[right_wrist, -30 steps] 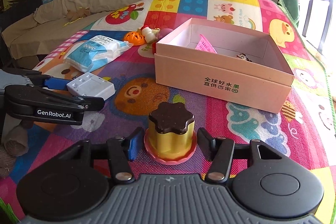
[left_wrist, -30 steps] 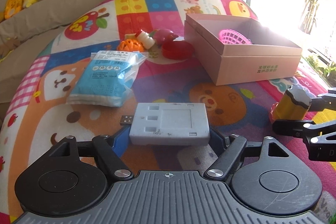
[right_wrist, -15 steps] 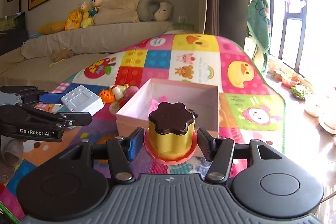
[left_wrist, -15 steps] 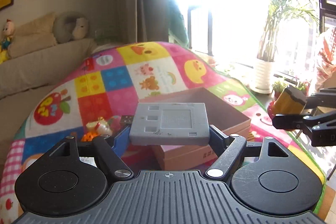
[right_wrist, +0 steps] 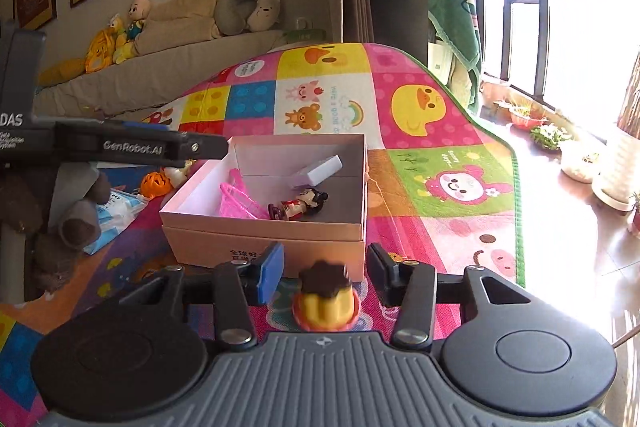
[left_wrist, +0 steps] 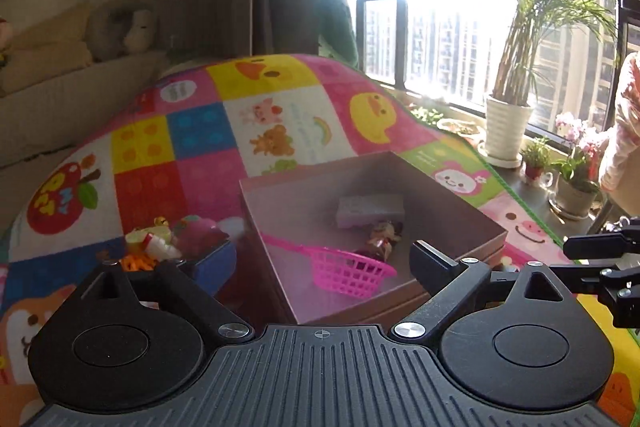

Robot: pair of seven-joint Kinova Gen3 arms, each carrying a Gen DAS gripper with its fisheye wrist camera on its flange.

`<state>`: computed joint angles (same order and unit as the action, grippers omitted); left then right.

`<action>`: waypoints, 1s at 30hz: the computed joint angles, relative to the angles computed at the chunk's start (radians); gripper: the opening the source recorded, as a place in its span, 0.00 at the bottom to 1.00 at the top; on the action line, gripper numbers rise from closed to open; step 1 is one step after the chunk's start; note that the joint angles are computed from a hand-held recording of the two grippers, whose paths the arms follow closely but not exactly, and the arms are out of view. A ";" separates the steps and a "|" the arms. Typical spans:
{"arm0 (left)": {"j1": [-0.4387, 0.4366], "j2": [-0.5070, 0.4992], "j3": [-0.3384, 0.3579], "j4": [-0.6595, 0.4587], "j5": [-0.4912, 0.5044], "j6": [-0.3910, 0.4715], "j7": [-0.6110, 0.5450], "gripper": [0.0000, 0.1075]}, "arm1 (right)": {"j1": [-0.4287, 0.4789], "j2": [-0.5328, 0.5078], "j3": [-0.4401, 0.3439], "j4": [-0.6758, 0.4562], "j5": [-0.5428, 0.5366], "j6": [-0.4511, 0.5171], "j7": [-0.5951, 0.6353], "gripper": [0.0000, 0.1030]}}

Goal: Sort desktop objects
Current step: 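Carry the white charger into the pink box and open the left tool, then lower the pudding cup into the pink box and open the right tool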

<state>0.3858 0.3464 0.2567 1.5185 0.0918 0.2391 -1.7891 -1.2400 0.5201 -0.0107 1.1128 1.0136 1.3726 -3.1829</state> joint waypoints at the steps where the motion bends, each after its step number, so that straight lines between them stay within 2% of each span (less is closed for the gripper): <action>1: -0.019 -0.016 0.010 0.031 0.015 0.010 0.000 0.90 | 0.007 0.002 -0.004 0.001 -0.008 -0.009 0.005 0.43; 3: -0.075 -0.045 0.045 0.089 0.058 0.030 -0.020 0.90 | 0.019 0.020 -0.006 -0.017 -0.023 -0.015 0.038 0.43; 5: -0.103 -0.070 0.052 0.135 0.089 0.047 -0.036 0.91 | 0.023 0.047 0.000 -0.046 -0.041 -0.006 0.070 0.47; 8: -0.092 -0.104 0.010 0.188 0.101 0.064 -0.009 0.92 | 0.047 0.067 0.008 -0.071 -0.098 -0.022 0.086 0.51; 9: -0.104 -0.113 0.015 0.200 0.117 0.076 -0.014 0.92 | 0.052 0.074 0.011 -0.079 -0.113 -0.028 0.088 0.52; 12: -0.134 -0.124 0.025 0.217 0.162 0.103 -0.051 0.93 | 0.065 0.103 0.026 -0.113 -0.152 -0.033 0.110 0.71; 14: -0.139 -0.136 0.024 0.234 0.182 0.100 -0.070 0.93 | 0.068 0.122 0.036 -0.137 -0.168 -0.036 0.141 0.71; 15: -0.144 -0.139 0.025 0.241 0.194 0.097 -0.081 0.93 | 0.067 0.132 0.042 -0.153 -0.175 -0.030 0.156 0.69; 18: -0.128 -0.154 0.003 0.264 0.195 0.069 -0.068 0.93 | 0.075 0.150 0.048 -0.212 -0.222 -0.006 0.223 0.38; 21: -0.131 -0.162 -0.004 0.285 0.196 0.035 -0.061 0.93 | 0.049 0.127 0.071 -0.220 -0.210 -0.014 0.237 0.37; 25: -0.157 -0.157 0.008 0.297 0.226 0.031 -0.068 0.93 | 0.011 0.110 0.117 -0.271 -0.115 -0.008 0.253 0.37; 28: -0.190 -0.164 0.036 0.316 0.268 0.019 -0.099 0.93 | 0.023 0.148 0.152 -0.353 -0.069 0.016 0.294 0.37; 30: -0.208 -0.174 0.050 0.331 0.295 0.001 -0.127 0.93 | 0.061 0.163 0.157 -0.379 -0.089 -0.004 0.301 0.37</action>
<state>0.1775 0.1726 0.3069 1.8498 0.3864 0.2403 -1.9156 -1.1788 0.6834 0.1466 0.7335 0.9248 1.3682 -2.8818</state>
